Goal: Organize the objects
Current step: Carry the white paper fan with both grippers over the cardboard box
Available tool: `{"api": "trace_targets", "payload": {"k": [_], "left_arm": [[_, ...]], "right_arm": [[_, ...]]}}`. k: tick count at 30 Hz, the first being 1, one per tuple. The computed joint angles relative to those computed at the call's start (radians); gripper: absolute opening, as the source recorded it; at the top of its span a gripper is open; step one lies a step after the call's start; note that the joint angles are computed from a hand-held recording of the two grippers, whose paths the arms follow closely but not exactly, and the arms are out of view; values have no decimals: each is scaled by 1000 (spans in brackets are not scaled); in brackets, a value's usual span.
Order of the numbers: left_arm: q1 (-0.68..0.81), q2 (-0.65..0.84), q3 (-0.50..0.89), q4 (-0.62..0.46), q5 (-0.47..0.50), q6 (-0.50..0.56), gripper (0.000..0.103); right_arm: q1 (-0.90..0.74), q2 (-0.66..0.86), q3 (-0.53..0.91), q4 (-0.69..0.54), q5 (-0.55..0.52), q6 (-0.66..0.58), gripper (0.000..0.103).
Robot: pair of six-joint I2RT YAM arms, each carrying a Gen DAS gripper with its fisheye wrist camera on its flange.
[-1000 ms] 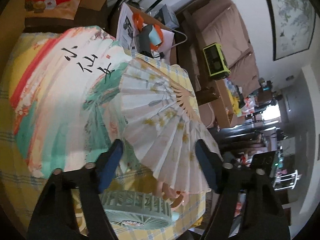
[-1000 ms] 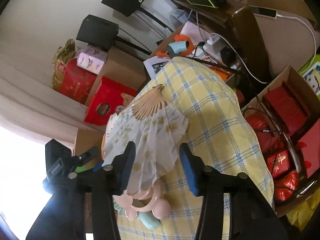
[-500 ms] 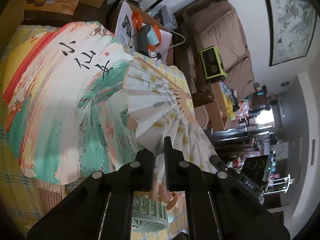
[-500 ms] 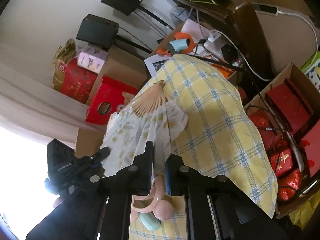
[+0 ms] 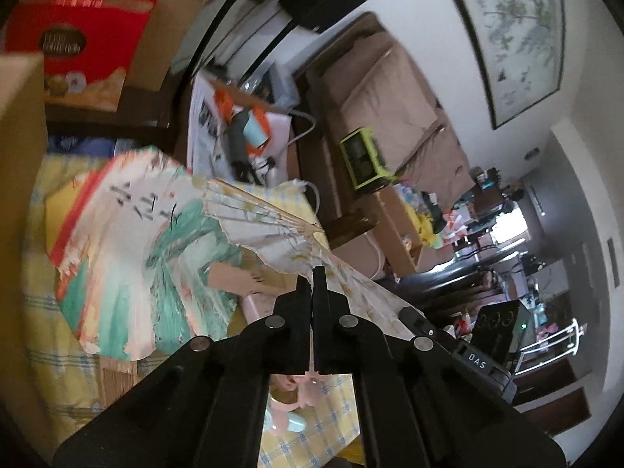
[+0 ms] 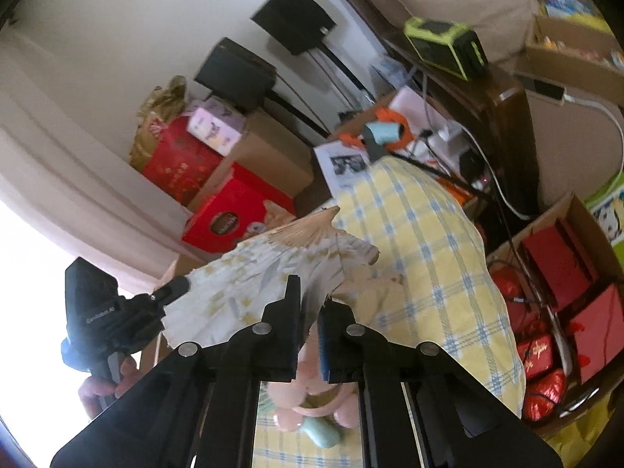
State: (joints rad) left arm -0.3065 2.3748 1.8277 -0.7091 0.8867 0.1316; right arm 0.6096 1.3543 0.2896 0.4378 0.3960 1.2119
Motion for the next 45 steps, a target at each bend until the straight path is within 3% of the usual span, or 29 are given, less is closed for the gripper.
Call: {"api": "trace_targets", "payload": {"k": [8,16,25,33,45], "left_arm": [[70,-169,-102,-26,38,74,0],[237,-261,-121,-140,104,207,0],[474,-210,19,-308,178,331,0],[612,-60,198,-364,157,354,0],[646,-2,117,-235,182,316,2]], "right_arm": [[105,-59,132,-166,85,-51,7],[176,65,344,-220,80,-138,7],[205,358,689,-240,6,-254,7],[223,652,1057,-340,-59,-312,7],[266,1042,1651,-617,-80,-372,7]]}}
